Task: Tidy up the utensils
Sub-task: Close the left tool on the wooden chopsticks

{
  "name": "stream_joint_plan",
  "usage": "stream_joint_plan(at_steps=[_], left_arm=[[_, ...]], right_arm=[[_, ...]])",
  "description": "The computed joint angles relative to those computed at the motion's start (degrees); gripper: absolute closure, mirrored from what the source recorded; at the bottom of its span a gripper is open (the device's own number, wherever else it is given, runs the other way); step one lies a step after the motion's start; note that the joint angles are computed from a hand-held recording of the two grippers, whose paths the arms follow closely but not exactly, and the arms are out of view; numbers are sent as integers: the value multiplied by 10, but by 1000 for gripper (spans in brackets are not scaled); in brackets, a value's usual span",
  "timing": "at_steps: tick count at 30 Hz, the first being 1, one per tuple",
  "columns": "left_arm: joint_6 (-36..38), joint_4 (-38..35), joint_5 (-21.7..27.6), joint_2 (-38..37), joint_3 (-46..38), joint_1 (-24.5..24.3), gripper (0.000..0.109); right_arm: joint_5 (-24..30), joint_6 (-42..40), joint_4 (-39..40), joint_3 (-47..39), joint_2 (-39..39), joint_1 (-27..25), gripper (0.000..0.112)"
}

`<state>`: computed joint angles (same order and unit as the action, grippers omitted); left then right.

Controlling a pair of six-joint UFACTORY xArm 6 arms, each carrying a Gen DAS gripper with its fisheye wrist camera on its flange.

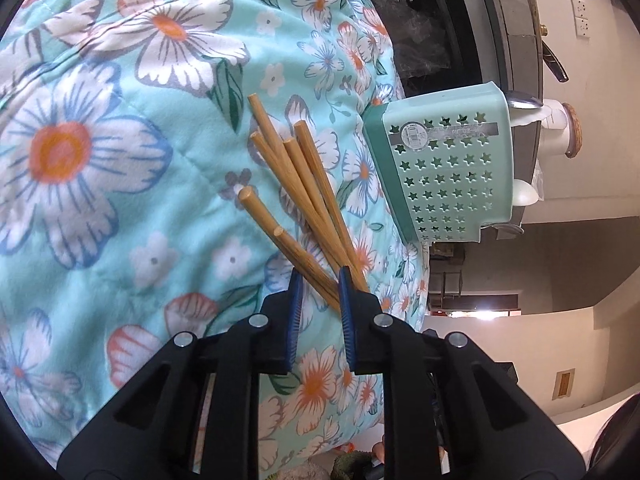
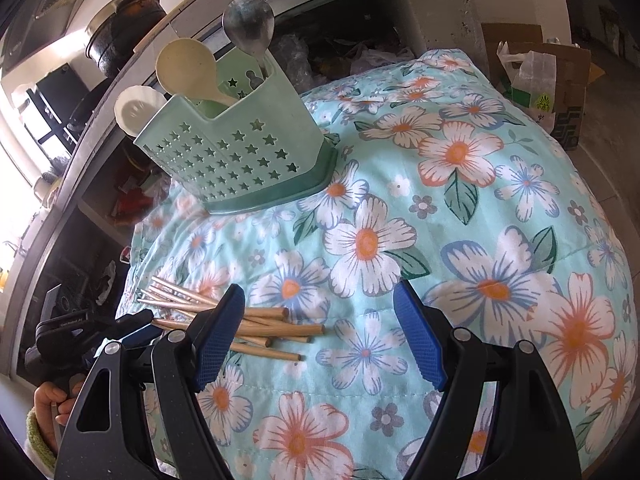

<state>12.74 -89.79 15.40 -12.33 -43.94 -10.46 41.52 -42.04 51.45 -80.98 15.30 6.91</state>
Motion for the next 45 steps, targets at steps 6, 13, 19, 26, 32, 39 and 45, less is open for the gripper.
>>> stream_joint_plan(at_steps=[6,13,19,26,32,39,45], left_arm=[[-110,153,-8,-38,34,-2,98],[-52,93,4,-22,16,-2,97],[7,-67,30,17,-5,4,85],[32,-129,14,32,-14,0,97],[52,-140,-2,34,-19,-8,97],[9,-67,-9,8,-1,-14,99],[-71,56,0,-35,34,-6,99]], right_arm=[[1,-4,2,4,-4,2,38],[2,-6,1,4,-5,4,38],[4,-1,-1,1,-2,3,38],[6,3,-4,-3,4,2,38],[6,5,-7,-4,5,3,38],[-1,3,-9,4,-4,5,37],[-3,-4,-7,10,-9,9,37]])
